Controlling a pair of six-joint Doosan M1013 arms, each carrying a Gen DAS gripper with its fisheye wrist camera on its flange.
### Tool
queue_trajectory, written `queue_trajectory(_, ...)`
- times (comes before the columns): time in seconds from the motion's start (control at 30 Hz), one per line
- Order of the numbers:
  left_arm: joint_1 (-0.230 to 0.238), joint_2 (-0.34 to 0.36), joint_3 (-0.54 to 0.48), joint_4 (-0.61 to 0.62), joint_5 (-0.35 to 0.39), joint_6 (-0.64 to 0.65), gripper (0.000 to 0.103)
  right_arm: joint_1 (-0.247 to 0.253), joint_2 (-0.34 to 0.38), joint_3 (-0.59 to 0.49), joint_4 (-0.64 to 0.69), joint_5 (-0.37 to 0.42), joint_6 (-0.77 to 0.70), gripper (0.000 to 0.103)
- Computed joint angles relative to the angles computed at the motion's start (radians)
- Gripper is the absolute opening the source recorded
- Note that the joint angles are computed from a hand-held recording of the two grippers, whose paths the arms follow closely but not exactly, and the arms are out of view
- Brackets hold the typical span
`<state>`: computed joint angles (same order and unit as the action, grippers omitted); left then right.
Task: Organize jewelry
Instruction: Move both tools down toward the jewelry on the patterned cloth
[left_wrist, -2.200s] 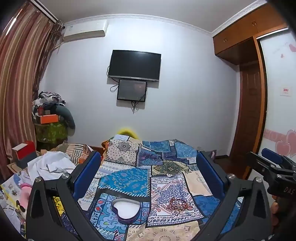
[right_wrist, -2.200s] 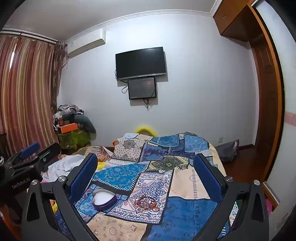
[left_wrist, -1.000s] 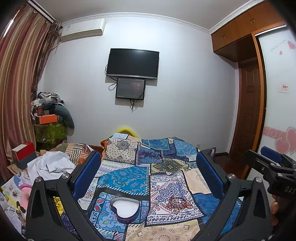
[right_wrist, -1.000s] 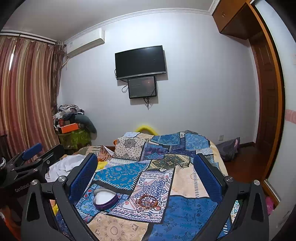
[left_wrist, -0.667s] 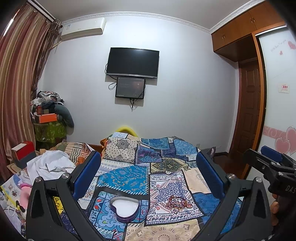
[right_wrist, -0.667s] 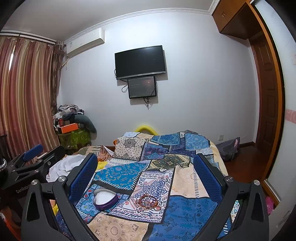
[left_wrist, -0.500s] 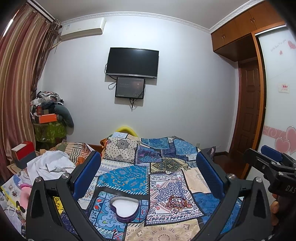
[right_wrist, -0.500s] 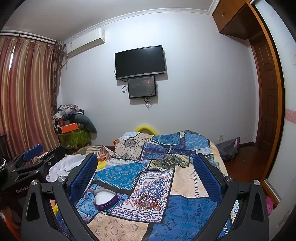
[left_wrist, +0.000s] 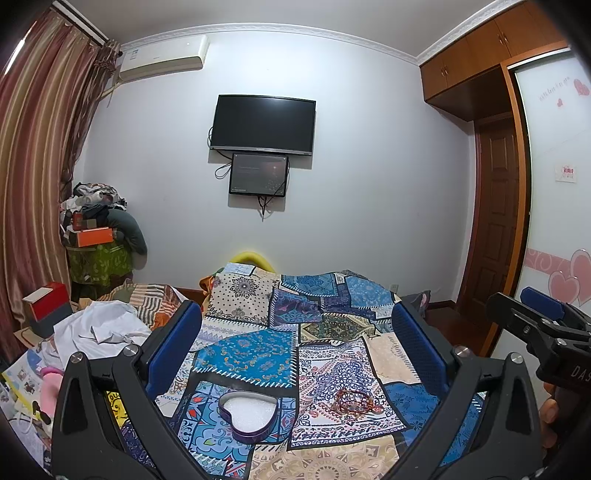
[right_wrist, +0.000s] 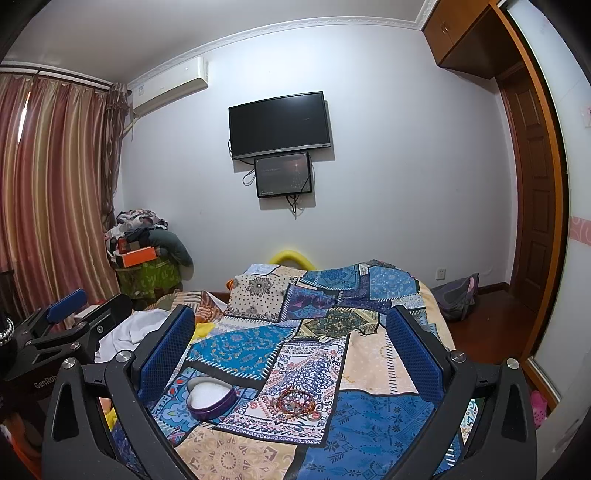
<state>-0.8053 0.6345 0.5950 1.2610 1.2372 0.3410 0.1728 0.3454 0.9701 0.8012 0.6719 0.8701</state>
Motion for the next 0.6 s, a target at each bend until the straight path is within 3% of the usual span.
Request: queue_trajectory(0.6, 0.002, 0.012, -0.026, -0.015, 0.005, 0.017, 0.103, -0.001, 0.002, -0.006, -0.02, 0.006, 0.029, 0.103)
